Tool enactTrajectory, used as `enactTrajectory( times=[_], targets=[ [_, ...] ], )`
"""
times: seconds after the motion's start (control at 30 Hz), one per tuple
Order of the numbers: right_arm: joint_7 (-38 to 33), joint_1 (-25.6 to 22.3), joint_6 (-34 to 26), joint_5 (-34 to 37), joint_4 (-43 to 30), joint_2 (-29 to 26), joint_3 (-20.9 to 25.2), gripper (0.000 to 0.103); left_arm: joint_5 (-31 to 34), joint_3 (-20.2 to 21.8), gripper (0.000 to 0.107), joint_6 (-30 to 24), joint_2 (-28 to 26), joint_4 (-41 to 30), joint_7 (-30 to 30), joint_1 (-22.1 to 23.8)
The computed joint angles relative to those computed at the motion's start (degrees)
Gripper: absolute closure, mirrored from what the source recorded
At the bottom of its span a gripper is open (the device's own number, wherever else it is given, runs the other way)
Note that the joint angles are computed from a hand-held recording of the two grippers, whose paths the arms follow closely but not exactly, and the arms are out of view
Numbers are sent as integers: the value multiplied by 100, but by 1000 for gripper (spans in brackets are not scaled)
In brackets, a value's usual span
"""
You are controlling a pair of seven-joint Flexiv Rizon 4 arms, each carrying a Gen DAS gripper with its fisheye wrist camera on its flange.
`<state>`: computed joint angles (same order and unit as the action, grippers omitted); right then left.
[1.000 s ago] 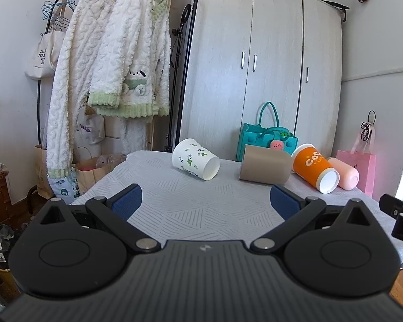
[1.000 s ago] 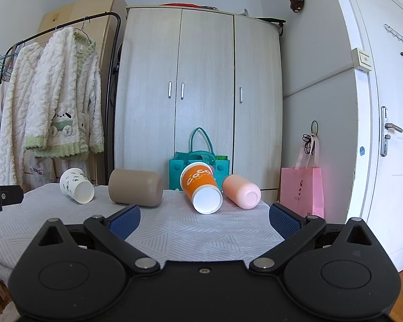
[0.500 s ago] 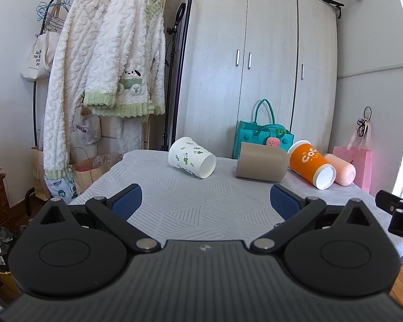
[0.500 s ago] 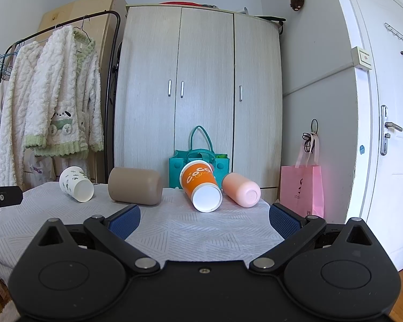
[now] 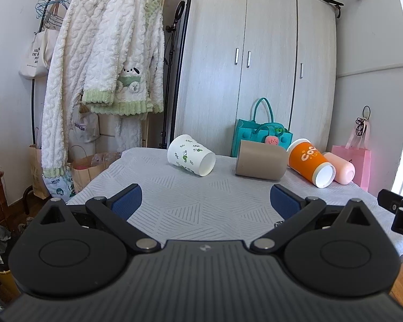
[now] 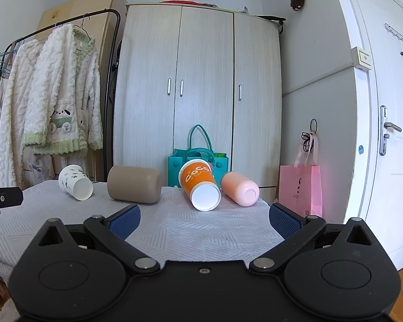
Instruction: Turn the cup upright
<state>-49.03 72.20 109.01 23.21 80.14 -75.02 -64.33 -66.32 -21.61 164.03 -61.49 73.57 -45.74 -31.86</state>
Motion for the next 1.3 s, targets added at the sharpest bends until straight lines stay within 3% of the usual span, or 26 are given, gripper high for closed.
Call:
enactTrajectory(
  times=[0.77, 0.97, 1.07, 1.3],
  targets=[
    [-54, 7, -35, -78, 43, 55, 50, 0, -73, -56, 4, -102, 71, 50, 145, 0],
    [-178, -105, -193, -484, 11, 337, 204, 0, -420, -79, 4, -222, 254, -41, 777, -20],
    [-514, -384, -91, -976, -1, 850, 787, 0, -585, -131, 4, -382, 438, -49, 1256, 21],
    [-1855, -1715, -182, -2507, 8, 2328, 3243, 0, -1287, -351, 4, -781, 826, -328, 2726, 111]
  ],
)
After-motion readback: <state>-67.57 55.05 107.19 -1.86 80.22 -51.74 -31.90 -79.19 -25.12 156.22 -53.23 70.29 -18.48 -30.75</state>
